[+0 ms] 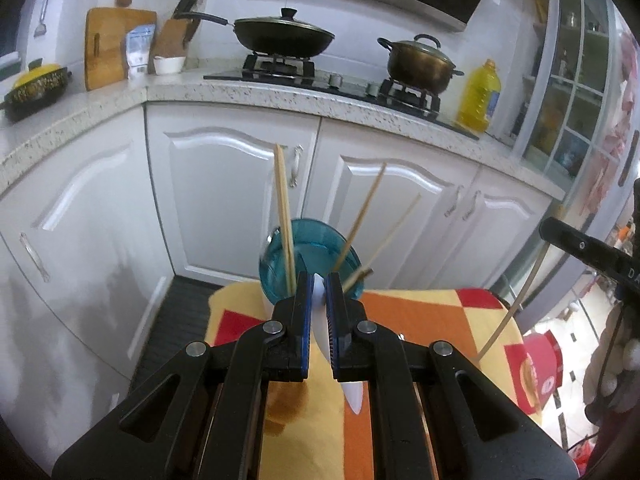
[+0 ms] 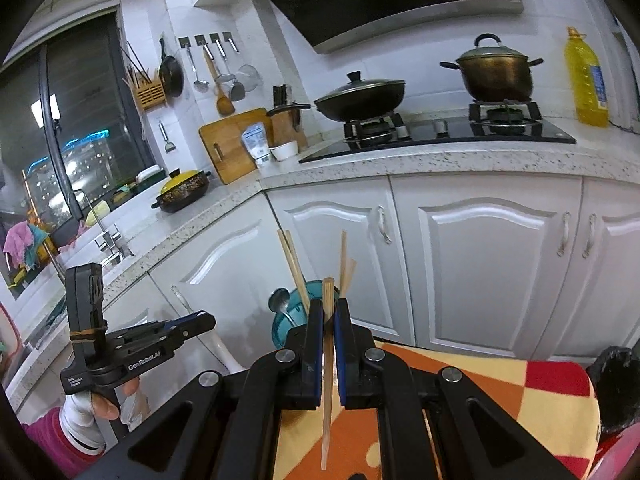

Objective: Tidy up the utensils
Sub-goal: 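Carry both held utensils over the floral cup and lower them in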

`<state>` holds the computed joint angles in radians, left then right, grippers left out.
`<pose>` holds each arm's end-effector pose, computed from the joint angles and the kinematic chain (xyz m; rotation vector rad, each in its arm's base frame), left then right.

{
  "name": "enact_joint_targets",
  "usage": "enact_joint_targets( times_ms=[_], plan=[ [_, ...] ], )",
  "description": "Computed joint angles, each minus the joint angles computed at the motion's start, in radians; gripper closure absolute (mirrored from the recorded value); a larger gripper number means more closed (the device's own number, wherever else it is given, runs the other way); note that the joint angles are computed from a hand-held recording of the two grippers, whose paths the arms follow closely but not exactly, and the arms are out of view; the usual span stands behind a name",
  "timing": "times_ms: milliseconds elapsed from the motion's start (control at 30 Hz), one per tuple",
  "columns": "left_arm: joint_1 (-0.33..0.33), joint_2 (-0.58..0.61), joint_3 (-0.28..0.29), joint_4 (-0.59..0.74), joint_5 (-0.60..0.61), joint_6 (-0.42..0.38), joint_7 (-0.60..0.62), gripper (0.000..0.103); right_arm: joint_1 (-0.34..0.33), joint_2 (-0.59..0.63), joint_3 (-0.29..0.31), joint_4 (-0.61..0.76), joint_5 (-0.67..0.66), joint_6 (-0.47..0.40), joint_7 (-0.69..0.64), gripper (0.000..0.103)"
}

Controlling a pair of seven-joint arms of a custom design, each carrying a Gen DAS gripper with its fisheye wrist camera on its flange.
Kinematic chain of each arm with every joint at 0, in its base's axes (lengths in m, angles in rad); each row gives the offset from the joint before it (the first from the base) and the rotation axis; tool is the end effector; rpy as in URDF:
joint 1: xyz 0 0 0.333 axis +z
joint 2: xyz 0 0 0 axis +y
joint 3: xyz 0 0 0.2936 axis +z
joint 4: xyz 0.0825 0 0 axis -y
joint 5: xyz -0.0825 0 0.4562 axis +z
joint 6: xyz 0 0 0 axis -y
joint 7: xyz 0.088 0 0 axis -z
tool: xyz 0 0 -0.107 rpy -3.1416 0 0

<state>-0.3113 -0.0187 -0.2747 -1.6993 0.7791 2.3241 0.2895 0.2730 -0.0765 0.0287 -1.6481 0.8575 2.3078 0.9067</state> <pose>0.5684 -0.3640 0.6320 -1.9282 1.3704 -0.9021 0.6189 0.2093 0.7009 -1.8487 0.9552 -0.1200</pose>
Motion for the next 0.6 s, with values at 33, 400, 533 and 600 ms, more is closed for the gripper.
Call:
enact_joint_targets(
  times_ms=[33, 400, 533, 600],
  plan=[
    [0.001, 0.001, 0.002, 0.002, 0.003, 0.000, 0.001, 0.097, 0.003, 0.011, 0.003, 0.016, -0.004, -0.003, 0.002, 0.098],
    [0.014, 0.031, 0.022, 0.047, 0.031, 0.000, 0.020, 0.097, 0.010, 0.132, 0.048, 0.187, -0.032, 0.006, 0.020, 0.098],
    [0.021, 0.049, 0.036, 0.075, 0.045, 0.008, 0.018, 0.098, 0.010, 0.197, 0.072, 0.273, -0.070, 0.026, 0.044, 0.098],
    [0.025, 0.060, 0.044, 0.092, 0.061, 0.013, 0.010, 0.098, 0.010, 0.234, 0.084, 0.322, -0.097, 0.043, 0.059, 0.098]
  ],
)
